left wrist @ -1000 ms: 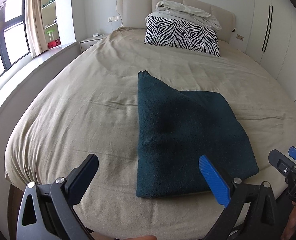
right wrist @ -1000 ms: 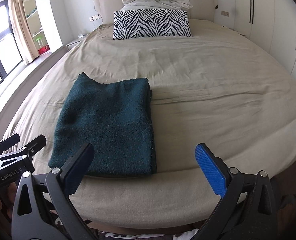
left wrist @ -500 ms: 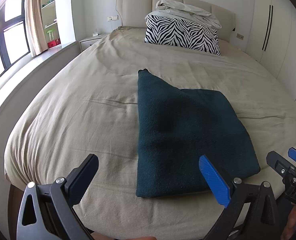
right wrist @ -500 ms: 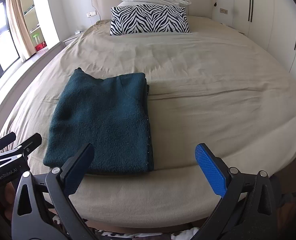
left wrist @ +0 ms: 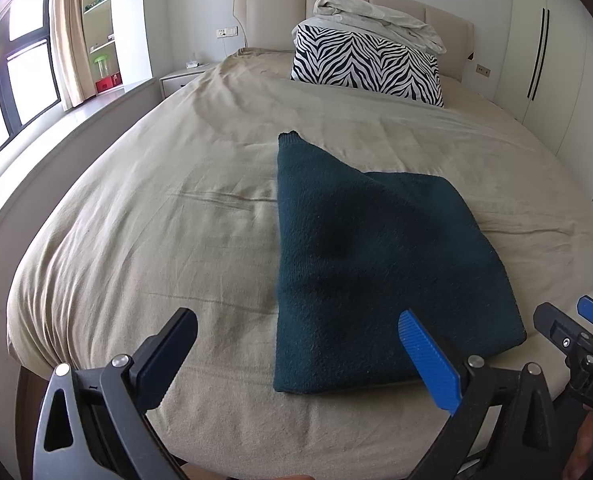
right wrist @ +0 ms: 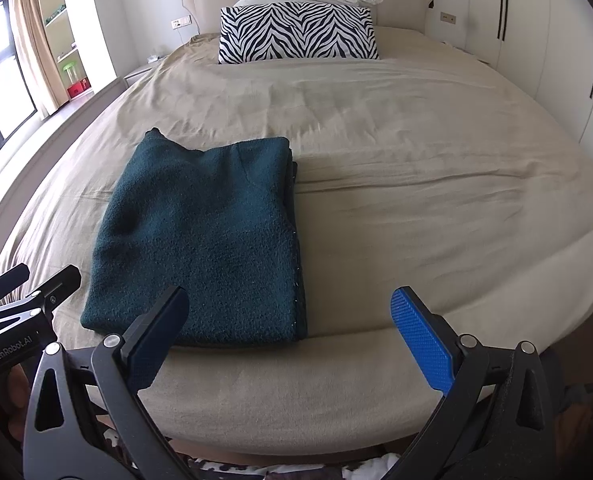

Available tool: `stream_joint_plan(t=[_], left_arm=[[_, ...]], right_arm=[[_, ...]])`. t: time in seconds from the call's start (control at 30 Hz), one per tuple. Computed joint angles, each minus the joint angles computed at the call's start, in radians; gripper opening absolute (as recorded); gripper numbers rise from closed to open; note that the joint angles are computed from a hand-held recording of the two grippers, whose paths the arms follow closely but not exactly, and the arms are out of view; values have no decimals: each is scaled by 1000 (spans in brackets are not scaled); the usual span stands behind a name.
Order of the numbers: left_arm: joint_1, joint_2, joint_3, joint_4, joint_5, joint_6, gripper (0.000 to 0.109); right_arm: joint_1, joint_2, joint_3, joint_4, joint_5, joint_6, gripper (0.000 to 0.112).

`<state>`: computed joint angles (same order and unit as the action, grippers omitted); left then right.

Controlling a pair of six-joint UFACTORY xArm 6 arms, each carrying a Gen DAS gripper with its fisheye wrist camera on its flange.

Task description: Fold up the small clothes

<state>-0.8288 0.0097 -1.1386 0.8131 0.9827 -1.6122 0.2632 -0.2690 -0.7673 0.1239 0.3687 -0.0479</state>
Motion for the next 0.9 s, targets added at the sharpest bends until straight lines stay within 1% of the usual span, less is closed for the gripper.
stream_joint_plan(t=[0.9], left_arm=[[5, -3, 12, -4, -11, -1, 103]], right_arm=[[1, 3, -1, -3, 17, -4, 103]])
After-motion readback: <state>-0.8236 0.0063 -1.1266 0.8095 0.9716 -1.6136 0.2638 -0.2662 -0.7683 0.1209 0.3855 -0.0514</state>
